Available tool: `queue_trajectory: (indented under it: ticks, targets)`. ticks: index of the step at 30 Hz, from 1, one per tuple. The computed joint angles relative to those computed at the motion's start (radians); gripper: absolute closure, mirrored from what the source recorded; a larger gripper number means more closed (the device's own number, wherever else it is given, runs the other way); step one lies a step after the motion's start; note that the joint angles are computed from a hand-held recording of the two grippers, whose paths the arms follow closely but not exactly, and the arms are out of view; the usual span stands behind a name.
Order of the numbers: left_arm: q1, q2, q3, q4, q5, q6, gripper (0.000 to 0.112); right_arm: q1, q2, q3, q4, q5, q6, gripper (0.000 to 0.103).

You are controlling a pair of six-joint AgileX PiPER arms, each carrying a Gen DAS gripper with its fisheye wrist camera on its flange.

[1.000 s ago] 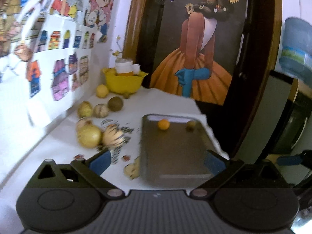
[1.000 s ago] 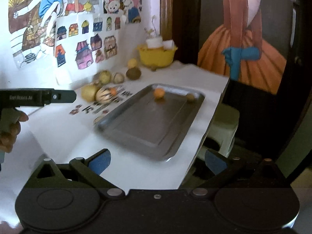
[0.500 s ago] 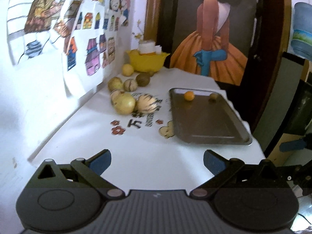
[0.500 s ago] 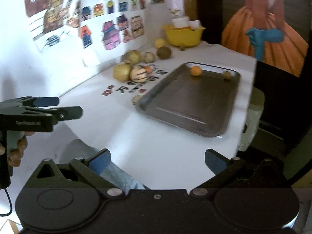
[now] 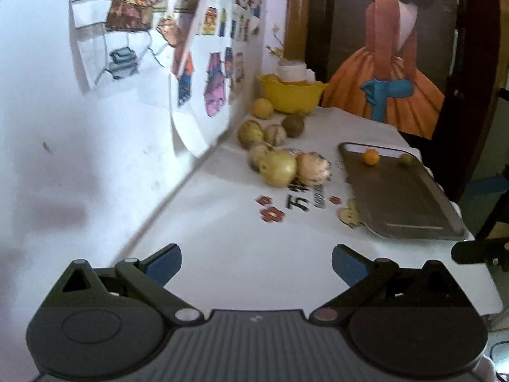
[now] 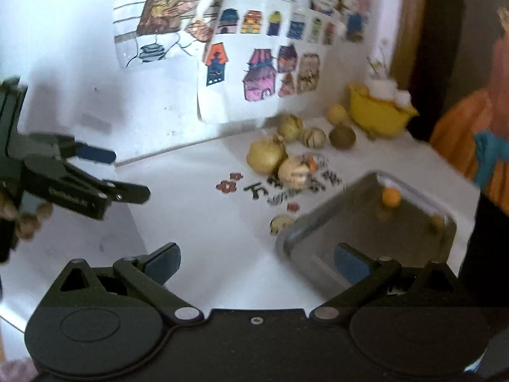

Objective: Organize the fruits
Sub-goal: 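Lift both open tools away from the tray, then grasp the yellow-green pear with the left tool while the right tool grasps another small orange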

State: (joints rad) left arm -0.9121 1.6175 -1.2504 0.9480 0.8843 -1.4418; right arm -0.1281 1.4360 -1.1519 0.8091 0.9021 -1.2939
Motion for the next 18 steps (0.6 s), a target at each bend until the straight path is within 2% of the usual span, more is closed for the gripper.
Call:
queue_trajectory:
  ticks: [10, 18]
  targets:
    - [0.131, 0.087, -0.111, -0.036, -0.077, 0.108, 0.01, 0.053, 0.209, -0.249, -0.05, -0.047, -0.093, 0.001]
    - [0.23, 0.22, -0.272, -0.084, -0.161, 0.271, 0.01, 0.068, 0.411, -0.506, -0.086, 0.009, -0.266, 0.001]
